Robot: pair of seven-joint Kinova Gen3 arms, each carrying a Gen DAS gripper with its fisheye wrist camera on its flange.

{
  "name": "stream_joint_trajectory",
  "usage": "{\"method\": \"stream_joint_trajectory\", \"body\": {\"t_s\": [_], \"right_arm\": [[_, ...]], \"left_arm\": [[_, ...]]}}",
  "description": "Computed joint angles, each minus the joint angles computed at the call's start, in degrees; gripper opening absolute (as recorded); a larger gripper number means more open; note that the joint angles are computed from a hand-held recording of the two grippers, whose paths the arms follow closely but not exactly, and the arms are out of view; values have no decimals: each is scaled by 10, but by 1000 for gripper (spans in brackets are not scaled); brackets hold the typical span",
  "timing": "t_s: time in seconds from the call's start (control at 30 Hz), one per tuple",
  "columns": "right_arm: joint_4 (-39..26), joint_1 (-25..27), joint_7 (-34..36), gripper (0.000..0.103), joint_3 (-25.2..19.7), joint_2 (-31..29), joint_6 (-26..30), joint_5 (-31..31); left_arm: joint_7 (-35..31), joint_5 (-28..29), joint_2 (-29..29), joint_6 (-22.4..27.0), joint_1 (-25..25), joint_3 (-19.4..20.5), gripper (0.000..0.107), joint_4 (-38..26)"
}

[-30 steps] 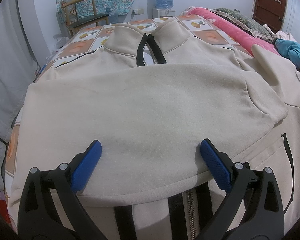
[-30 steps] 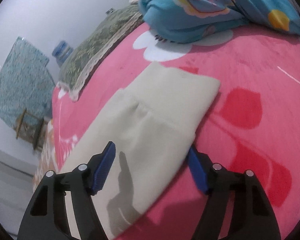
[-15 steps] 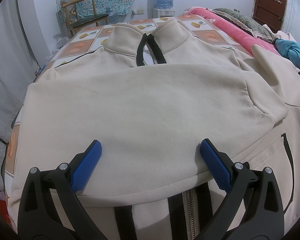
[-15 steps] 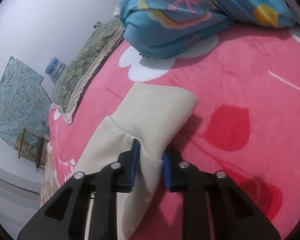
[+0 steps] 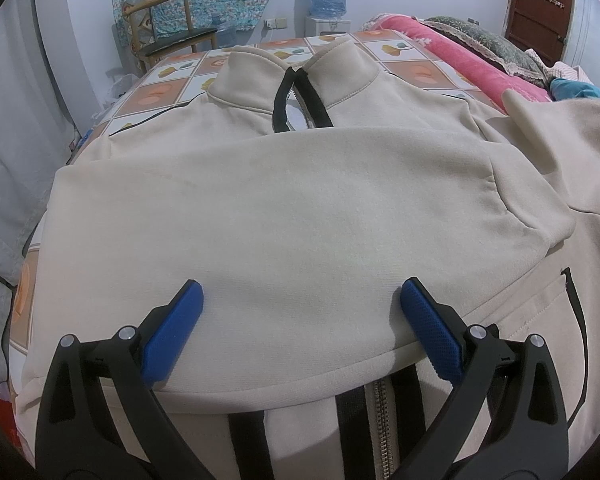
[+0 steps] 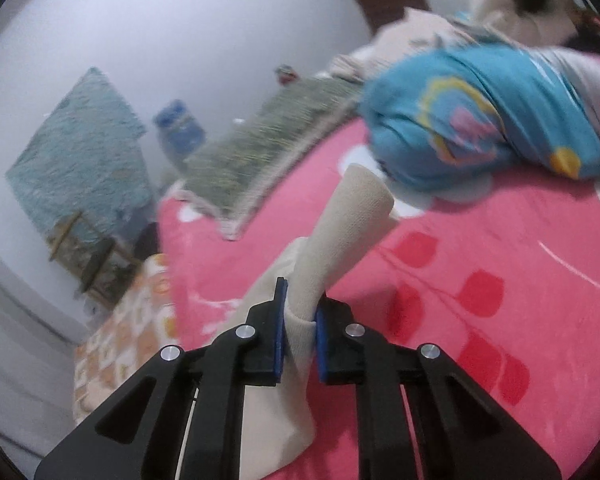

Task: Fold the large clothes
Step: 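Lift the held jacket side over the body with the right tool and release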

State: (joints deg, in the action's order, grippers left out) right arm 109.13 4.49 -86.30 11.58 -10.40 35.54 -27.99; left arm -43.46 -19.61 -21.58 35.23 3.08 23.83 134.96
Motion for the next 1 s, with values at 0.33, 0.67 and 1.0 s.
{"method": "stream_joint_trajectory", "body": {"t_s": [0.33, 0.67, 1.0], "right_arm": [[-36, -81, 4, 12, -18, -99, 48, -8], [-90, -122, -114, 12, -136, -140, 62, 92], [-136, -166, -245, 12, -278, -100, 36, 188]], "left_arm": [[-24, 27, -4, 30, 2, -14, 94, -16], [-111, 70, -212, 163, 17, -120, 76, -33], [-285, 126, -203, 95, 24, -378, 10, 45]]}}
